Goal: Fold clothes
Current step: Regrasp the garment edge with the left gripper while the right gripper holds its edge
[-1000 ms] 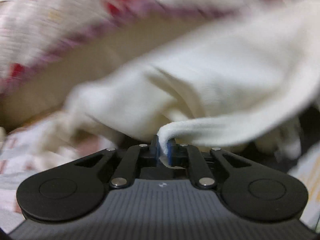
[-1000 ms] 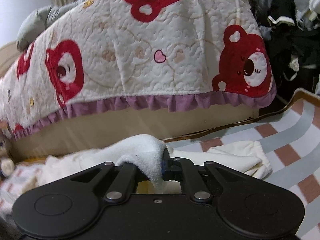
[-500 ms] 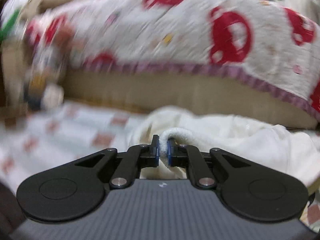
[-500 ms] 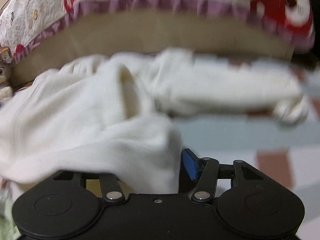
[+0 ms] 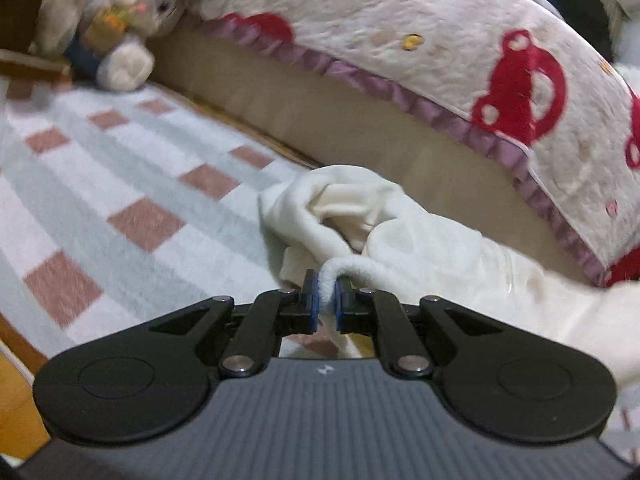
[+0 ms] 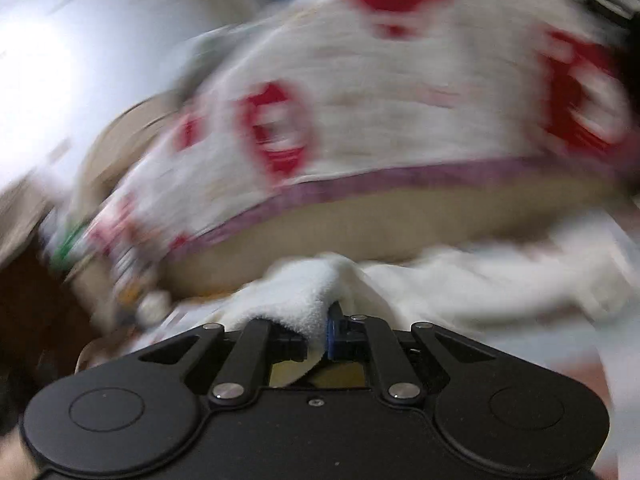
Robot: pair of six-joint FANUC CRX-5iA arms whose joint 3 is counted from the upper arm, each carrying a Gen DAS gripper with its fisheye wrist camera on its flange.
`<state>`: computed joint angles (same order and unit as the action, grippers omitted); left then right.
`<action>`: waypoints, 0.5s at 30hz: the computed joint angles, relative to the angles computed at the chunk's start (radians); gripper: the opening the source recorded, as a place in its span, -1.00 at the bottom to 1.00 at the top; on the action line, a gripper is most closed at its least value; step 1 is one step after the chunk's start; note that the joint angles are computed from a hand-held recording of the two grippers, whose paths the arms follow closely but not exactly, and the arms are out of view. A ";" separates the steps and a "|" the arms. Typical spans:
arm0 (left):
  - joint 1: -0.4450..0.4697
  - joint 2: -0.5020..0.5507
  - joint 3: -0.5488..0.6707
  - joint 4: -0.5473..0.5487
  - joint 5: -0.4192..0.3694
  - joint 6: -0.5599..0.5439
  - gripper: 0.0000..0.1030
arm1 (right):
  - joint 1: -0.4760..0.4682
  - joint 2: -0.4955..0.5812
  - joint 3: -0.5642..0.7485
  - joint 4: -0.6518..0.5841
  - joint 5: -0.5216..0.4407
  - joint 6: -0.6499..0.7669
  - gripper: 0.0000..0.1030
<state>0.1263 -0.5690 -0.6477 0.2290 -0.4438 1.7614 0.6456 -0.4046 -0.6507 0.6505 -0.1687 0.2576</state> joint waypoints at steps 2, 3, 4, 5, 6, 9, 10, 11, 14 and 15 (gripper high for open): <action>-0.010 0.030 0.007 0.053 -0.020 -0.087 -0.79 | 0.027 0.023 0.039 -0.161 -0.170 0.070 -0.80; -0.014 0.050 0.018 0.064 -0.046 -0.114 -0.78 | 0.038 0.044 0.066 -0.216 -0.255 0.127 -0.80; -0.019 0.072 0.034 0.067 -0.083 -0.131 -0.76 | 0.058 0.072 0.088 -0.218 -0.339 0.176 -0.80; -0.030 0.096 0.062 0.027 -0.123 -0.108 -0.71 | 0.077 0.092 0.090 -0.186 -0.390 0.182 -0.80; -0.047 0.121 0.097 -0.038 -0.165 -0.064 -0.59 | 0.088 0.099 0.085 -0.183 -0.395 0.198 -0.80; -0.093 0.187 0.175 -0.164 -0.267 0.033 -0.58 | 0.103 0.098 0.079 -0.201 -0.370 0.264 -0.78; -0.078 0.188 0.159 -0.124 -0.262 0.025 -0.58 | 0.111 0.098 0.074 -0.173 -0.371 0.263 -0.78; -0.055 0.184 0.132 -0.060 -0.247 -0.004 -0.56 | 0.111 0.099 0.071 -0.156 -0.366 0.260 -0.78; -0.055 0.193 0.127 -0.063 -0.235 -0.004 -0.40 | 0.083 0.115 0.073 -0.153 -0.342 0.245 -0.73; -0.066 0.202 0.140 -0.097 -0.237 0.015 -0.39 | 0.074 0.123 0.073 -0.153 -0.338 0.234 -0.71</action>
